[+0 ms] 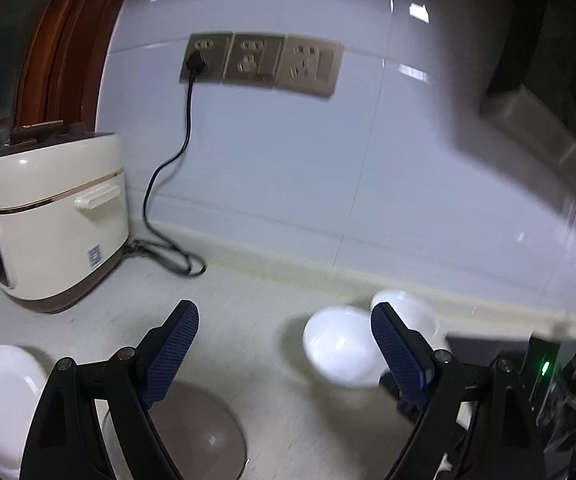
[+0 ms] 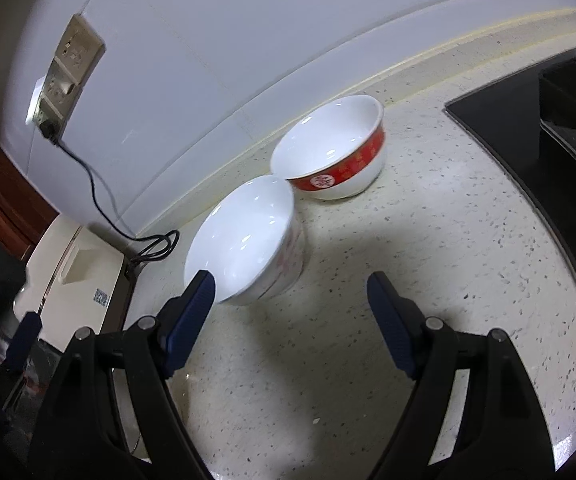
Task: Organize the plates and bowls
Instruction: 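Move both tools back toward the white bowls near the stove, then grasp the large white bowl rim with the right tool while the left tool grasps it too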
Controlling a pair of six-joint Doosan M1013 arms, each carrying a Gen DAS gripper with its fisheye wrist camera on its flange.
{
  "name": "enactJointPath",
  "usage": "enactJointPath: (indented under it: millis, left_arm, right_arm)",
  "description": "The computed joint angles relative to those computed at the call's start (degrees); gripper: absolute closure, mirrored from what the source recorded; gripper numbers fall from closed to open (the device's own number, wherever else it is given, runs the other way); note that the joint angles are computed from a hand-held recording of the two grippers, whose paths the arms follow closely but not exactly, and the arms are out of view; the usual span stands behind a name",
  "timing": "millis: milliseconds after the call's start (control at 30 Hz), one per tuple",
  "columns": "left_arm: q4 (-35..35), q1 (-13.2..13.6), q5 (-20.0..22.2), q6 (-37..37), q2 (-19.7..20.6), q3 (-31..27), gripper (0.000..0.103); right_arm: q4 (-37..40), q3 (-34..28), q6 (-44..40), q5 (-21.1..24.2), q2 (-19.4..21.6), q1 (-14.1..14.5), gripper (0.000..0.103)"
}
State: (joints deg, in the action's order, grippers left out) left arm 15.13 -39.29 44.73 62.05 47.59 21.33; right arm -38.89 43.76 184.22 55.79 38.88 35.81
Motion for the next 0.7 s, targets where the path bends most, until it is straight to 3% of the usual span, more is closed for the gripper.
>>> enactJointPath:
  millis: [33, 67, 100, 133, 167, 300, 500, 700]
  left_arm:
    - [2.16, 0.05, -3.65, -2.35, -1.07, 2.96, 0.014]
    - [2.41, 0.18, -4.29, -2.70, -1.14, 3.51, 0.014]
    - [-0.23, 0.49, -2.37, -0.69, -0.33, 1.67, 0.014]
    - [-4.25, 1.05, -3.00, 1.72, -0.49, 2.00, 0.014]
    - [-5.26, 1.26, -4.54, 1.85, -1.19, 3.60, 0.014]
    - [-5.33, 1.42, -4.26, 2.80, -1.05, 3.38, 0.014]
    - [-8.08, 1.65, 1.55, 4.63, 1.95, -2.63, 0.014]
    - [-9.28, 1.45, 10.28, 7.80, 6.98, -12.89, 0.014]
  right_arm:
    - [0.00, 0.51, 1.04, -0.12, -0.22, -0.09, 0.022]
    - [-0.01, 0.84, 1.62, -0.25, -0.36, -0.14, 0.022]
    - [-0.21, 1.18, 2.34, -0.29, -0.50, -0.17, 0.022]
    - [-0.39, 1.22, 2.69, -0.09, -0.51, -0.17, 0.022]
    - [-0.47, 1.18, 2.81, 0.16, -0.46, -0.20, 0.022]
    - [-1.40, 0.76, 3.21, -0.15, -0.10, -0.46, 0.022]
    - [3.03, -4.44, -1.14, 1.95, 2.74, -1.89, 0.022]
    - [9.34, -12.63, -9.10, 6.32, 7.10, -3.05, 0.022]
